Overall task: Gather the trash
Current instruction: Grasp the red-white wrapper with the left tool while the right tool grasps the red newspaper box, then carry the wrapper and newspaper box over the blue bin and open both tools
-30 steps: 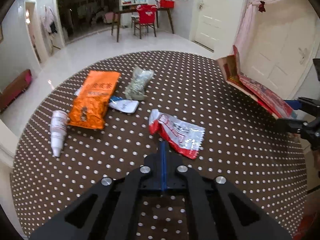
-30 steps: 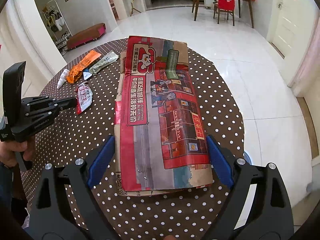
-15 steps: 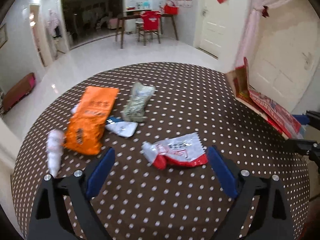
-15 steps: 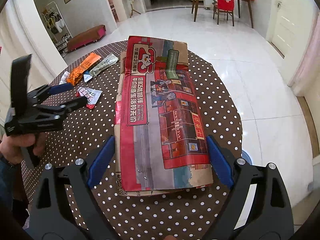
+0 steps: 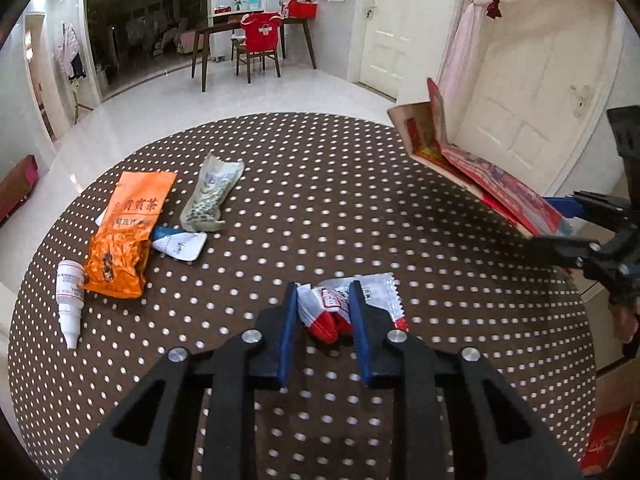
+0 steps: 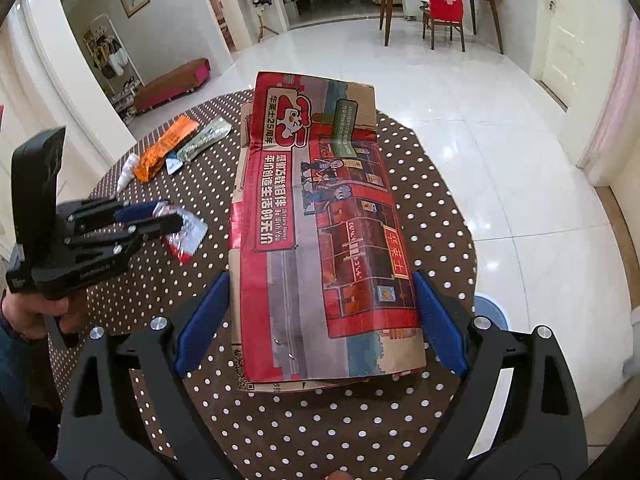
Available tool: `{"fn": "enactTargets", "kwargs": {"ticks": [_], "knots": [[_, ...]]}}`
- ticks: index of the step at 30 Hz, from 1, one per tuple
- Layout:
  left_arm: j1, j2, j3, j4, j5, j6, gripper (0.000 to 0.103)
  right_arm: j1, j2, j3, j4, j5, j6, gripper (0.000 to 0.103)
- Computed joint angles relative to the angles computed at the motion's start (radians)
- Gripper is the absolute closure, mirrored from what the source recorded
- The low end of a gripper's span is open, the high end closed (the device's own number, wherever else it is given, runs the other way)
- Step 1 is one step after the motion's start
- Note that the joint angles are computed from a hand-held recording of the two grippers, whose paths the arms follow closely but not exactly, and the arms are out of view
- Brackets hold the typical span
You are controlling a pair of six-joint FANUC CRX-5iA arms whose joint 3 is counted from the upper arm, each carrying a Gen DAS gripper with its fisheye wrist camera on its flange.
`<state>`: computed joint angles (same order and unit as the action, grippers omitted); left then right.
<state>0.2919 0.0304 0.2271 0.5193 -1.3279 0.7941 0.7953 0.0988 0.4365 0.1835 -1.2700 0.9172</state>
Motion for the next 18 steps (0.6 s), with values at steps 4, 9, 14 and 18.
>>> {"fn": "enactTargets", "kwargs": {"ticks": [4, 9, 14, 18], "knots": [[-0.01, -0.045, -0.044, 0.027, 0.021, 0.002, 0.08, -0.015, -0.027, -0.029, 0.012, 0.021, -0.032, 0.016], [-0.05, -0.029, -0.002, 0.048, 0.04, 0.057, 0.08, -0.049, -0.072, -0.075, 0.032, 0.039, -0.066, 0.016], [-0.125, 0.0, 0.054, 0.059, 0.054, 0.103, 0.08, -0.112, -0.139, -0.152, 0.046, 0.061, -0.118, 0.016], [-0.209, 0.039, 0.114, 0.046, 0.063, 0.153, 0.08, -0.189, -0.187, -0.229, 0.035, 0.069, -0.164, 0.015]]}}
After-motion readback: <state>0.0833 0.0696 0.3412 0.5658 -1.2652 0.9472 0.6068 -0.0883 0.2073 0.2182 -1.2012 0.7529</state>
